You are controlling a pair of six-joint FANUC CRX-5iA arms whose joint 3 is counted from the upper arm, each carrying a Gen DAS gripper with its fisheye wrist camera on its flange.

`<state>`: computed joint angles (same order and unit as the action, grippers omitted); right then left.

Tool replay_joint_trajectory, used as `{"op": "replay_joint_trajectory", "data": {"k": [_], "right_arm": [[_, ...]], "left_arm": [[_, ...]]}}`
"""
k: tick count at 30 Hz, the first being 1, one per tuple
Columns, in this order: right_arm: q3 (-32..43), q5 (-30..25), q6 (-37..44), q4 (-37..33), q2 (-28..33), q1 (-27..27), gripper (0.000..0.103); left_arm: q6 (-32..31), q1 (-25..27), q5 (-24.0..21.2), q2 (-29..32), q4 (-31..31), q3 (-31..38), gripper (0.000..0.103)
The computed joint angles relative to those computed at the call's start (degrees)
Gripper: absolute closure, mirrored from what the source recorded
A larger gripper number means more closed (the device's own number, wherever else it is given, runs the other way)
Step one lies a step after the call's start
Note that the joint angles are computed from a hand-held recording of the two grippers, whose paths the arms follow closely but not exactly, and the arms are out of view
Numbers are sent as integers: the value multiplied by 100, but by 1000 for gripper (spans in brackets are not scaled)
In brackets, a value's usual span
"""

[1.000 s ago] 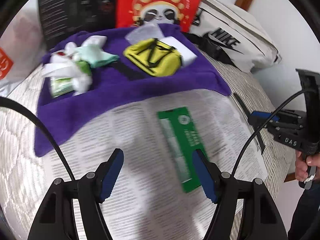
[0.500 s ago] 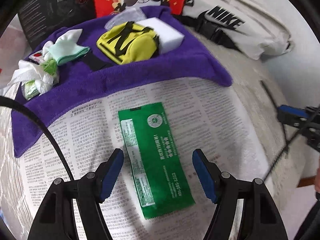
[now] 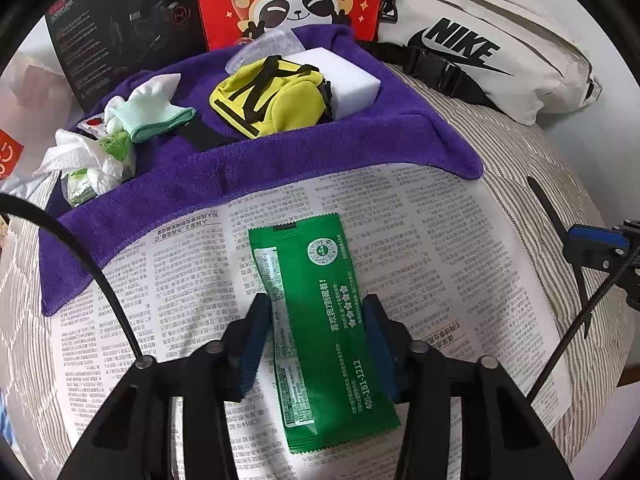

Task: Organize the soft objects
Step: 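Grasp the green packet with the left gripper and lift it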

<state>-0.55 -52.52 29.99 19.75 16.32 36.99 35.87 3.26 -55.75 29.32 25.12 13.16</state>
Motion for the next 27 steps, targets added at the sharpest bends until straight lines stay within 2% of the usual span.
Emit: {"op": "replay_joint_trajectory", "data": {"k": [4,10,19,27], "right_arm": [[76,70,11,-23,60,32,83],[310,94,88,-100,243,102,83],[847,52,539,-496,685,106,83],[1046,-86,653,-665,864,87,83]], "left_arm": [[-161,93,-135,46,156,36,75],[-169,243,-358,221,207,295,80],[-98,497,-456,408,89,605,80],[-225,642,-779,569,488,731,80]]}}
